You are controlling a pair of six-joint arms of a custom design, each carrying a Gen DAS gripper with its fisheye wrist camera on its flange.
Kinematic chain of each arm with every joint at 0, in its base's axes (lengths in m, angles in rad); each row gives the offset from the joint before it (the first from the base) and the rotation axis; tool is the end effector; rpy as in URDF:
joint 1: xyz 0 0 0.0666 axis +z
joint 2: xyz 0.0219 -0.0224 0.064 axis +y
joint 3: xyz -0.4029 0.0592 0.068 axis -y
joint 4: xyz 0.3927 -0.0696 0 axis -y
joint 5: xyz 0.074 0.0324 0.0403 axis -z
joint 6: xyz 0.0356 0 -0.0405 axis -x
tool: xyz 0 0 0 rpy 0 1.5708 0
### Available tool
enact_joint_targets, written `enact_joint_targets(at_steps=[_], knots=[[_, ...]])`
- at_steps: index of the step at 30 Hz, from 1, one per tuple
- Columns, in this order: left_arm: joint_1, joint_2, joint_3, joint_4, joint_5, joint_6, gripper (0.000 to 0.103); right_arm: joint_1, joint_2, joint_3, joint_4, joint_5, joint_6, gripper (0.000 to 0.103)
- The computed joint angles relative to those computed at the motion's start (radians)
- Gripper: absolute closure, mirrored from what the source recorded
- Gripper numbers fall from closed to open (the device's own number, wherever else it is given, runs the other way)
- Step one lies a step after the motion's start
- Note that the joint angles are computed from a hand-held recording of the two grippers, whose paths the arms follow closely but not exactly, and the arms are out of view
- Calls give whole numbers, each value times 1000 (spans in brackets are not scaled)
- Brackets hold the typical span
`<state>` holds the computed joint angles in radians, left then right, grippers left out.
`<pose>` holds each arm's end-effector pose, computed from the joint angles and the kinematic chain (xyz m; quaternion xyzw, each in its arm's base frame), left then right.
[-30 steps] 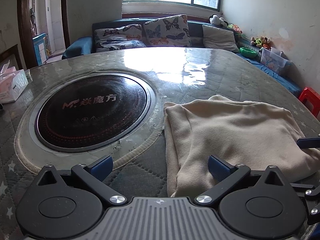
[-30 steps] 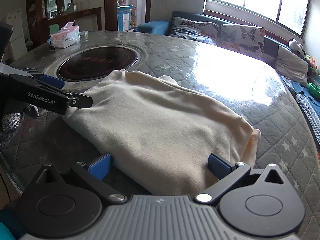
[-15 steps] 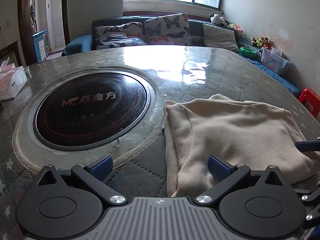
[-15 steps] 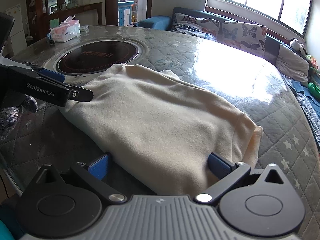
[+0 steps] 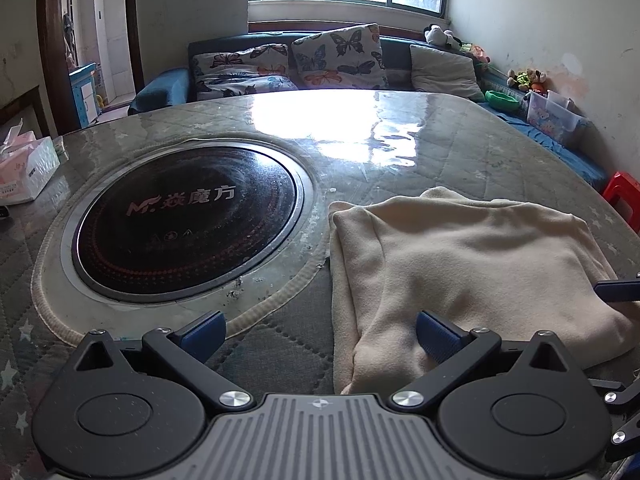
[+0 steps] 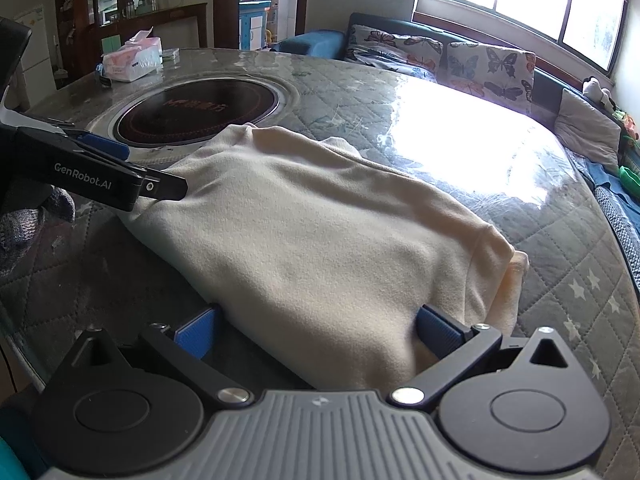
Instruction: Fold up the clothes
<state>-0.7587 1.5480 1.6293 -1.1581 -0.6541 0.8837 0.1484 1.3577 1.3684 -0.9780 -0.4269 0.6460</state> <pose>0.3923 -0.3426 0.4767 -0.1357 0.9116 0.0428 0.3858 0.4489 0.0816 0.4552 -0.4190 0.8361 0.1245 0.3313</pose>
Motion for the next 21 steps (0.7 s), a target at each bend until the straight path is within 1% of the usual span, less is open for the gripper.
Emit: enact_joint_targets(at_steps=[10,18,21], knots=[[-3,13,28,-58,-19,27,0,-4,-14,-8,27,-22,40,1],[-5,17,43,-101,-26,60,0,-10,-16,16,10,-103,72,4],[-5,14,42,-107,-32,65,0,-3,-12,31,-12,-136,90,5]])
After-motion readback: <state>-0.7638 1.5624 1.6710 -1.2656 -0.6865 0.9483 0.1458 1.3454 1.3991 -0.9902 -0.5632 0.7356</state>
